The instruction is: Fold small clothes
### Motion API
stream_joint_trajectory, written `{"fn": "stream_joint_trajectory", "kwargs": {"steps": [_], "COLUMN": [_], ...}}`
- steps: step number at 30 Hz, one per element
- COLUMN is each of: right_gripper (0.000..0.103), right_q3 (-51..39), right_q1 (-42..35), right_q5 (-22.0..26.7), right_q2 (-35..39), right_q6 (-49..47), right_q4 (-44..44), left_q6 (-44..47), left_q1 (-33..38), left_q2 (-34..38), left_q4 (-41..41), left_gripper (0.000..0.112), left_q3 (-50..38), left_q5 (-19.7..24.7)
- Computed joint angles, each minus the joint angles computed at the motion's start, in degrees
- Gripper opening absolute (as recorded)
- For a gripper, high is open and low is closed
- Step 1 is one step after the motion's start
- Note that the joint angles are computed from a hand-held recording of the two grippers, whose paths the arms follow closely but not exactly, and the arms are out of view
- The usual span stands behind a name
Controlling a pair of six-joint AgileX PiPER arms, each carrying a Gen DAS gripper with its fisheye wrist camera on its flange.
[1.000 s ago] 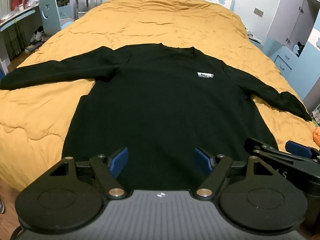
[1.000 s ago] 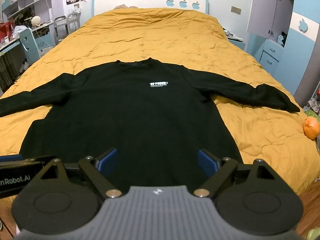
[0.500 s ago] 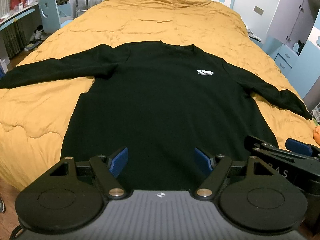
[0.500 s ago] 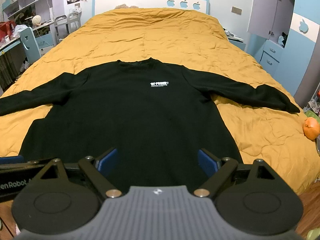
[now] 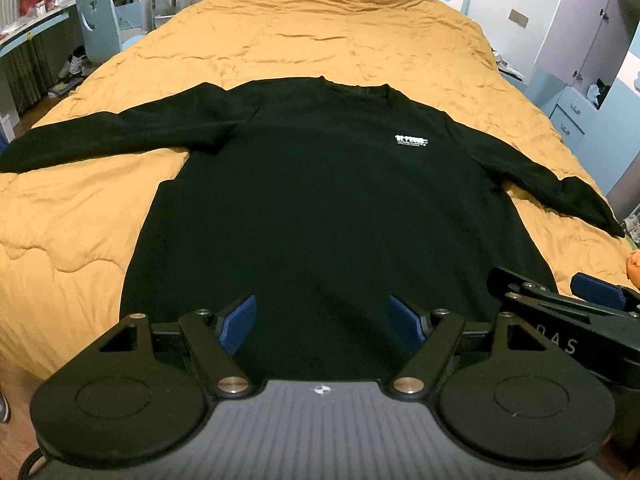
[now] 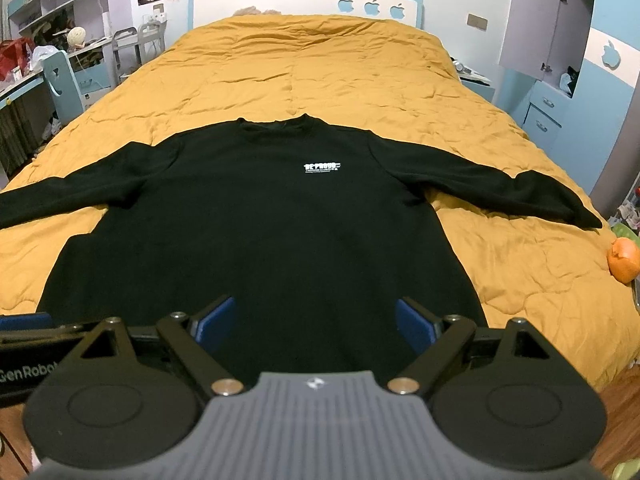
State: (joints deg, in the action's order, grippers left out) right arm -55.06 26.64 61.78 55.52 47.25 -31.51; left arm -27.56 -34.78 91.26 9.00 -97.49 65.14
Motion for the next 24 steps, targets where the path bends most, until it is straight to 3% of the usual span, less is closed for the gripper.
{"fn": "stream_joint_trajectory", "kwargs": {"steps": [24], "right_gripper": [0.083], "right_q3": [-1.05], "right_q1": [-2.21], "right_q5": [-0.92], "right_q2": [1.99], "right_q6": [-2.36], "right_q4": [1.83], "left_q6": [1.08], "left_q1": [1.01], "left_q2": [1.15], "left_q4": [-1.53], "left_gripper": [0.087], "left_q3": [-0.88], "left_q5": [0.83]}}
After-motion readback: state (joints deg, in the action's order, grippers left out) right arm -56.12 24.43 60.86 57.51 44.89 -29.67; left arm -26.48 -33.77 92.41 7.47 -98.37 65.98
